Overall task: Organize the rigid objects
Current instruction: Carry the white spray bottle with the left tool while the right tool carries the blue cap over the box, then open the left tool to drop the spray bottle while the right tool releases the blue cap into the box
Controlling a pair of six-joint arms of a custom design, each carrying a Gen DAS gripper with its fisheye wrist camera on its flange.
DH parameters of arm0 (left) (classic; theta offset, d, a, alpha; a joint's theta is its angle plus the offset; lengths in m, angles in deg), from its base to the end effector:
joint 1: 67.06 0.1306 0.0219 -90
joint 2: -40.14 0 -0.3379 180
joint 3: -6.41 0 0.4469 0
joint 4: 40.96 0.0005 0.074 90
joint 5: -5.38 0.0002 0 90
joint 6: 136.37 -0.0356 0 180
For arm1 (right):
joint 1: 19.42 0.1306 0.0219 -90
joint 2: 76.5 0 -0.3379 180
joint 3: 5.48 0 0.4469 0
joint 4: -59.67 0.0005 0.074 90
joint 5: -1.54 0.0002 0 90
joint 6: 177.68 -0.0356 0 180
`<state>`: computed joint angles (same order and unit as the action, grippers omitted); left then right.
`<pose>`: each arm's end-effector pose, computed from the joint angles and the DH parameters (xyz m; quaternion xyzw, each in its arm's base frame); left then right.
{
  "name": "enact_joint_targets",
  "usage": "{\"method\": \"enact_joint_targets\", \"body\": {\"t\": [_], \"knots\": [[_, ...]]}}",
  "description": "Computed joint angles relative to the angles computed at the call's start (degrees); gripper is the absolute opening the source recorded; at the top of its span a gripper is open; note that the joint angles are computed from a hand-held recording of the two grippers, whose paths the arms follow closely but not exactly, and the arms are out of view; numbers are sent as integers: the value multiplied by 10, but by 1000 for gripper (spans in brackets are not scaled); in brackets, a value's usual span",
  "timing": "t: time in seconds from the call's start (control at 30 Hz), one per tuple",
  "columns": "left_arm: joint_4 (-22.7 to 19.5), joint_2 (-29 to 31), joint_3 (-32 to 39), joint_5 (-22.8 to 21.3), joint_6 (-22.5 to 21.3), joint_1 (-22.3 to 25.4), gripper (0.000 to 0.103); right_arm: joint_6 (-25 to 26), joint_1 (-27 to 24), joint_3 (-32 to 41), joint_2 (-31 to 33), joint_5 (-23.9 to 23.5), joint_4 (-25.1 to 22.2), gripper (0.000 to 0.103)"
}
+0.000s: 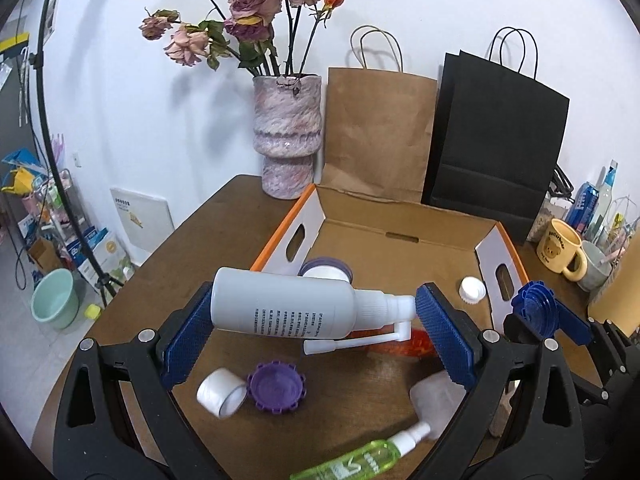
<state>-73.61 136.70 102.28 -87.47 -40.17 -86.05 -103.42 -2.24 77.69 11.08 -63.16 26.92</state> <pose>0.5666 -0.1936 0.4005 0.0863 0.8758 -0.0821 0.4678 0.5184 0.1438 0.3695 0.0865 0.8750 -0.0651 0.4719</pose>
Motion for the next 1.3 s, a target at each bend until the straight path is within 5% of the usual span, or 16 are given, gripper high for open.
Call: {"method": "enact_joint_targets", "body": {"t": [0.97, 1.3], "knots": [[-58, 187, 220, 15, -21, 6, 96, 27, -52, 168, 164, -62, -53, 59], [-77, 216, 246, 22, -39, 3, 96, 31, -58, 188, 188, -69, -77, 59]]}}
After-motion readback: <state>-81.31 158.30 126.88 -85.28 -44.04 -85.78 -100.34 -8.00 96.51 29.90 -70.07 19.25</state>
